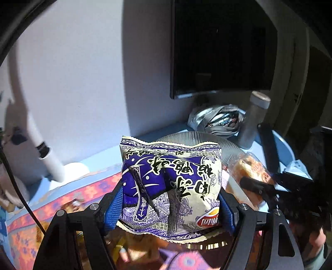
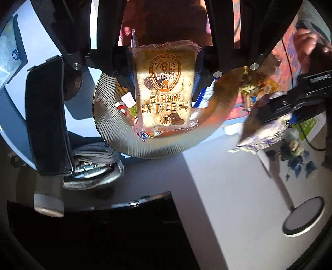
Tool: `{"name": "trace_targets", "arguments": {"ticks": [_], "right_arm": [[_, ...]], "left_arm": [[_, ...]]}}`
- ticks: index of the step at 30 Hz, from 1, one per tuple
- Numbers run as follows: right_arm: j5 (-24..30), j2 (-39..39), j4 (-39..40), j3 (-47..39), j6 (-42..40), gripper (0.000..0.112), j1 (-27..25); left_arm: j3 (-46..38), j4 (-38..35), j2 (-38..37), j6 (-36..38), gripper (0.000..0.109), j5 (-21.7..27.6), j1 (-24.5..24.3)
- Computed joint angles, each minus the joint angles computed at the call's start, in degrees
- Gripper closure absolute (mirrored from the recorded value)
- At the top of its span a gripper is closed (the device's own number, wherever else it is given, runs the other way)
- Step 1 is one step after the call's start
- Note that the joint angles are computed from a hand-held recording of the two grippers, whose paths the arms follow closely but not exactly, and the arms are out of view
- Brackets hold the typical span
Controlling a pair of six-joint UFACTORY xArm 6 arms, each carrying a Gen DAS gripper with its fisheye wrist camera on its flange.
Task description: Organize snacks
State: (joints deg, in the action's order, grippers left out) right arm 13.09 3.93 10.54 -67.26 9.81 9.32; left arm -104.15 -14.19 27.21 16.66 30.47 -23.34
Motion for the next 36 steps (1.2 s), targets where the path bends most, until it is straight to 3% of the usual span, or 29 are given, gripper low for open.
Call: {"name": "trace_targets", "arguments": {"ticks": [4, 7, 9, 22, 33, 36], "right_arm": [[1.17, 2.38, 0.79, -2.27, -0.47, 0.059, -0.70], [1.14, 2.46, 1.94, -2.06, -0.80, 0.051, -1.04], [0.46, 1.68, 3.86, -1.03, -2.72, 0.051, -0.92], [-0.14, -3.85, -3.84, 2.75, 1.01, 0.051, 3.54], [1.14, -4.03, -9.05, 1.94, 3.07, 0.051, 11.16], [0.42, -3.23, -6.75, 2.49, 0.96, 0.051, 13.41]], "left_arm": [[-8.50, 1.01, 6.71, -2.47, 0.029, 2.81, -0.72], [-14.19, 2.61, 10.34, -5.00, 0.027, 7.89, -0.44], [-11.04, 0.97, 8.60, -4.16, 0.027, 5.93, -0.05], [15.21, -13.69, -13.13, 7.94, 0.027, -4.20, 5.33], [35.21, -28.67, -32.75, 19.34, 0.025, -9.39, 15.31], [40.82, -31.30, -35.89, 21.69, 0.024, -10.91, 17.80]]}}
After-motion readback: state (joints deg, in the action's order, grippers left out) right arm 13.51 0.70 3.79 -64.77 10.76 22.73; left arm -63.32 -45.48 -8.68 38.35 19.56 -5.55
